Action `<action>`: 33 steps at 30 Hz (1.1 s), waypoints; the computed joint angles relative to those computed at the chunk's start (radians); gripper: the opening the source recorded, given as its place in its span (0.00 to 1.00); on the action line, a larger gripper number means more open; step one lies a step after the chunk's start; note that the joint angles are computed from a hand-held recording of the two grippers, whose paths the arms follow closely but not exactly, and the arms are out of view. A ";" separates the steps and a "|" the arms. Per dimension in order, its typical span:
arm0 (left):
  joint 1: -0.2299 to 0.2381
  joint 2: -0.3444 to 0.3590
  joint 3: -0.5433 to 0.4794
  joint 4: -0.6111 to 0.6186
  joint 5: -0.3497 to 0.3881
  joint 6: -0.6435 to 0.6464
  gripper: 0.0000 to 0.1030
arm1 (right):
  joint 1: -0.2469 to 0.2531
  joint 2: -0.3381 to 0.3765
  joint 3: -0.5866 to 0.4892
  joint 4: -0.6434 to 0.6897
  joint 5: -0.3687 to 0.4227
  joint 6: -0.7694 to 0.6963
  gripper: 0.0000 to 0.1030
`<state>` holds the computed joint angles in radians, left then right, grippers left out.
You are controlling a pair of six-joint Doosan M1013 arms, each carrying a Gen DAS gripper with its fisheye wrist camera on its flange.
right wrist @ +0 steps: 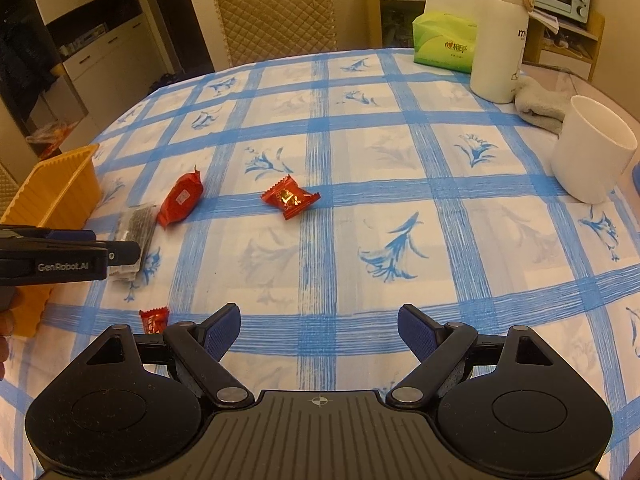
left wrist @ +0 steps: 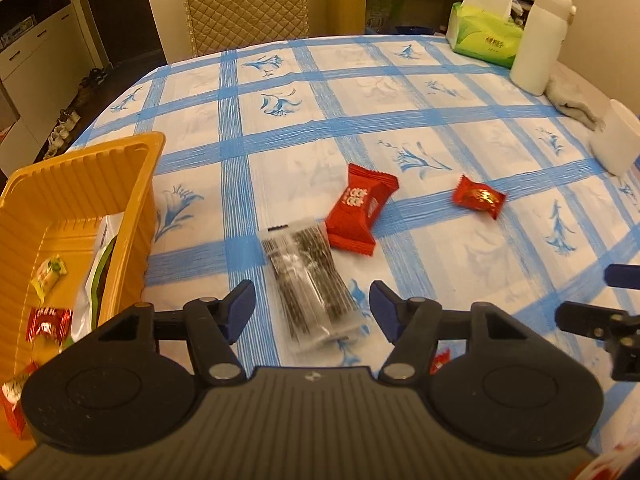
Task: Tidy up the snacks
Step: 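Move the left tool to the clear packet of dark sticks and grasp it, then carry clear packet toward tray with left tool while right tool grasps red wrapped candy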
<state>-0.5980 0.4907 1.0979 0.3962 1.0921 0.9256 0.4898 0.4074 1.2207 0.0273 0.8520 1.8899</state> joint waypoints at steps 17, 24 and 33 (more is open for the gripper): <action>0.023 0.052 -0.061 -0.044 0.051 0.046 0.40 | -0.008 0.022 -0.038 0.003 -0.014 -0.012 0.83; 0.023 0.034 -0.039 -0.036 0.044 0.029 0.34 | -0.016 0.028 -0.042 0.023 -0.037 -0.050 0.83; 0.022 -0.022 0.013 -0.027 0.018 -0.043 0.34 | -0.030 0.041 -0.036 0.118 -0.155 -0.284 0.83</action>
<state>-0.5760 0.4689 1.1108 0.3690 1.1104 0.8829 0.4595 0.4483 1.1844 0.1452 0.6970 1.6059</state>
